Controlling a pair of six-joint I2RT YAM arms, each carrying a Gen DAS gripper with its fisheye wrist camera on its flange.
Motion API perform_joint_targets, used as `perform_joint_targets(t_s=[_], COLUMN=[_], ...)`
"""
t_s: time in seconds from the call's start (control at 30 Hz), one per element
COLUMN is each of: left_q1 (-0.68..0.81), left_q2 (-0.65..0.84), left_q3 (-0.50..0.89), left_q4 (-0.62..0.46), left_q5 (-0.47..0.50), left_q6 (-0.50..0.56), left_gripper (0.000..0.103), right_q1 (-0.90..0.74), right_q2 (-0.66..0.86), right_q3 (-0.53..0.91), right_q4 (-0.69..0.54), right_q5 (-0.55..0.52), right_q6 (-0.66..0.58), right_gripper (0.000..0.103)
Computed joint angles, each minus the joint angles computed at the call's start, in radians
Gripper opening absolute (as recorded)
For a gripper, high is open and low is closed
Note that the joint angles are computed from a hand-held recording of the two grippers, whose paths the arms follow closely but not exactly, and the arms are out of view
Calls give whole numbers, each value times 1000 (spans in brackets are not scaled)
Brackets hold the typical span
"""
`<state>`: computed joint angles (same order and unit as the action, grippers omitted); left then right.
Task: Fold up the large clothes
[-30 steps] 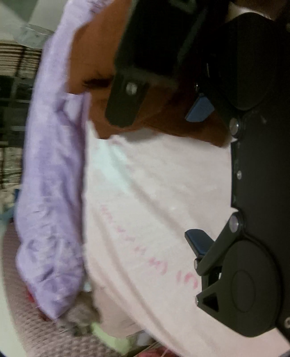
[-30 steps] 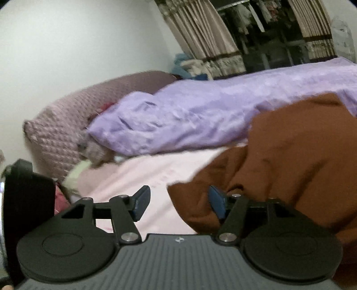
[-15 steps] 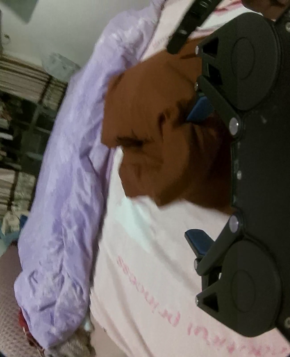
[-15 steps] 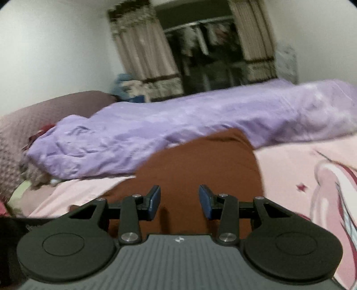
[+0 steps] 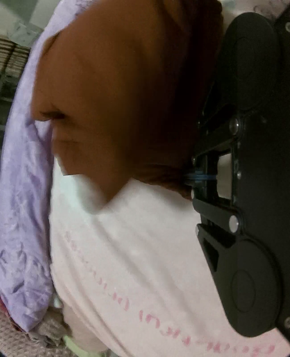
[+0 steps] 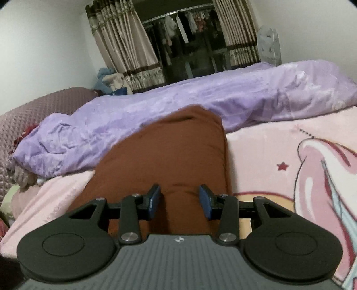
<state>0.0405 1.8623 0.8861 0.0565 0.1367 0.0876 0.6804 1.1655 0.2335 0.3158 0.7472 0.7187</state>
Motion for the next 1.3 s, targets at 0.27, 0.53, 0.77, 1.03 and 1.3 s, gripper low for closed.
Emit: perform_joint_targets(t_s=[0.27,0.53,0.77,1.03,1.3], left_q1=[31,115,104,13,-70], left_q2=[-221,-183,-207,-59,-172], left_q3=[-32,51,71,183,25], left_q4=[2,-112,-106,-88,36], left_q5=[46,210,240,193,42], left_q6=[-43,-113,-104,-5,72], left_gripper=[71,87,92,82,12], right_q1=[-25,-43,-13,-12,25], right_q2=[-129,-121,-76,-78,-88], right_q3=[-31,-36,-10,-10,16], right_q4=[-53,-44,-56,-60,-109], right_q5=[-25,-28,14,14,27], right_q6=[-22,-19,-20,-21,-34], right_gripper=[49,50,50,50,50])
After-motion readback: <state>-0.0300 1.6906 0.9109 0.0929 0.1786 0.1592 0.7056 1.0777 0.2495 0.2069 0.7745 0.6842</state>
